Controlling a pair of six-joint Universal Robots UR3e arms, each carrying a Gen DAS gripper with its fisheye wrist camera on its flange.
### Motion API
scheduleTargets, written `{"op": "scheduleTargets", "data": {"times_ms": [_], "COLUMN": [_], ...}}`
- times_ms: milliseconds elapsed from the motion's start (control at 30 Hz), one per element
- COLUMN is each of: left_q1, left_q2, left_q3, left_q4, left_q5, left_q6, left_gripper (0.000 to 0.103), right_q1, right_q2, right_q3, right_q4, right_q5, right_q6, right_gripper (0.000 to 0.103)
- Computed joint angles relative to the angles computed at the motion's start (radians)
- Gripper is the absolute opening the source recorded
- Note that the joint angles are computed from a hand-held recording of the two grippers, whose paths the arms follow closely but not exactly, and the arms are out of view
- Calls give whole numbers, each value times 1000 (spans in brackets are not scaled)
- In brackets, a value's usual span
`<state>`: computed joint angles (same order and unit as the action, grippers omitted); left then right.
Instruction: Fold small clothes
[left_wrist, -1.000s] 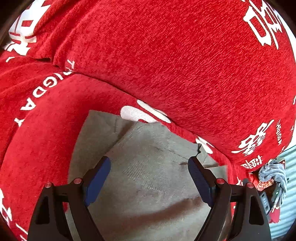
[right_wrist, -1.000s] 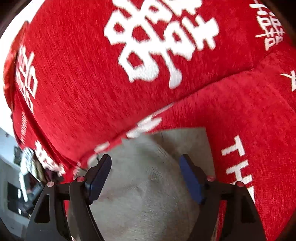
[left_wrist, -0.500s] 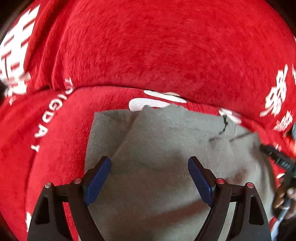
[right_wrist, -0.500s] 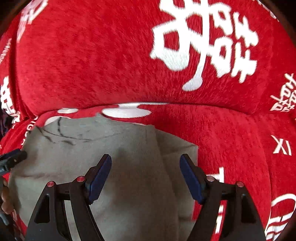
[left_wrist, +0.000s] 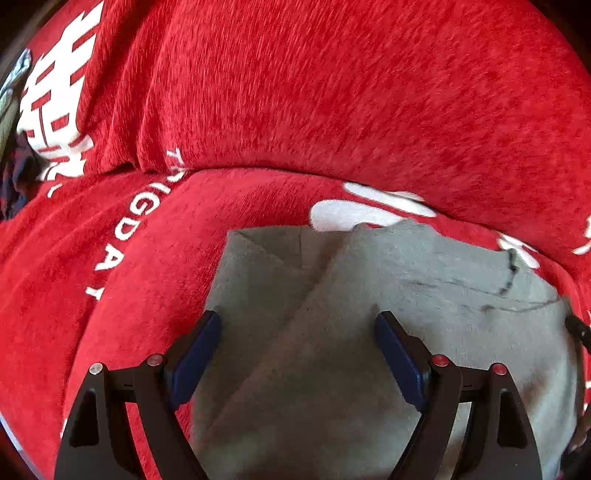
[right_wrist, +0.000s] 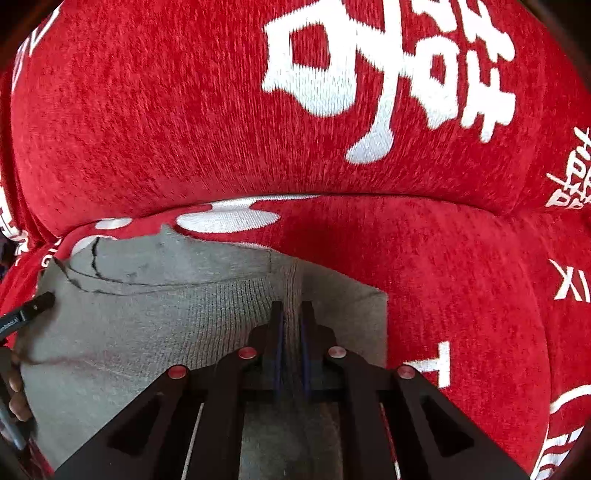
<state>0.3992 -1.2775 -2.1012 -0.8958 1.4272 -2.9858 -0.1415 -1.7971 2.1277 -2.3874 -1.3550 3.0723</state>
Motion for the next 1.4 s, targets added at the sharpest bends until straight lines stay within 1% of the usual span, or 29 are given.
{"op": "scheduleTargets", "data": {"times_ms": [33,67,100,167,200,233,267,333,367,400,467,500,533,600,733,767,800,833,900,933,967,1000,1033,1067,1100,1167,1267,1300,1400], "left_q1": [50,105,140,182,180,152,108,4,-45,-53,4,16,48,95,145,121,86,13,-163,-201,-197,-152,-78,5,70,215,294,266,63], "left_q2": [57,114,142,153,147,113,73,-40,-133,-184,-210,-206,-196,-132,111,171,189,189,95,50,-4,-15,15,60,114,245,421,481,556], "left_q3": [-4,9,18,46,47,51,48,60,98,141,190,194,201,186,99,78,61,46,18,-17,-34,-18,-16,-1,-13,-13,-35,-57,-190], "left_q4": [-56,-160,-233,-367,-386,-366,-299,-124,-46,-33,-40,-45,-69,-111,-269,-315,-304,-283,-97,1,59,37,-10,-83,-125,-301,-502,-531,-324], "left_q5": [-77,-165,-222,-296,-302,-284,-238,-104,8,57,86,102,84,22,-164,-189,-179,-131,63,161,226,214,162,127,69,-84,-186,-174,39], "left_q6": [53,133,192,321,352,362,336,245,176,88,-51,-94,-99,-43,182,236,242,245,129,109,91,27,28,-12,5,97,241,283,240], "left_gripper": [86,86,86,86,86,86,86,86,86,86,86,86,86,86,86,86,86,86,86,87,93,103,103,103,103,103,103,103,103], "right_q1": [-12,-31,-50,-108,-121,-150,-138,-82,-35,14,106,127,131,155,197,200,212,231,252,239,244,261,281,285,278,269,383,417,471], "right_q2": [-48,-108,-161,-302,-347,-405,-422,-394,-365,-329,-244,-245,-251,-234,-181,-167,-155,-147,-192,-250,-295,-322,-357,-403,-462,-530,-461,-447,-470], "right_q3": [14,36,54,95,112,123,134,147,151,159,174,225,251,244,219,215,200,181,173,185,188,181,175,177,186,201,204,210,265], "right_q4": [10,23,41,113,133,181,189,178,155,118,43,-55,-93,-111,-140,-148,-142,-128,-85,-56,-25,3,35,68,102,145,94,86,70], "right_q5": [-1,9,23,84,114,162,188,212,194,158,49,20,17,-7,-31,-33,-45,-67,-86,-69,-80,-114,-154,-165,-157,-127,-182,-209,-299], "right_q6": [8,8,6,-8,-8,-28,-20,1,19,41,78,89,88,97,91,85,84,95,141,146,148,153,158,156,155,165,227,241,241], "right_gripper": [16,20,24,46,49,51,51,51,51,51,51,51,52,54,67,70,71,71,71,71,71,71,71,71,71,72,72,72,74]}}
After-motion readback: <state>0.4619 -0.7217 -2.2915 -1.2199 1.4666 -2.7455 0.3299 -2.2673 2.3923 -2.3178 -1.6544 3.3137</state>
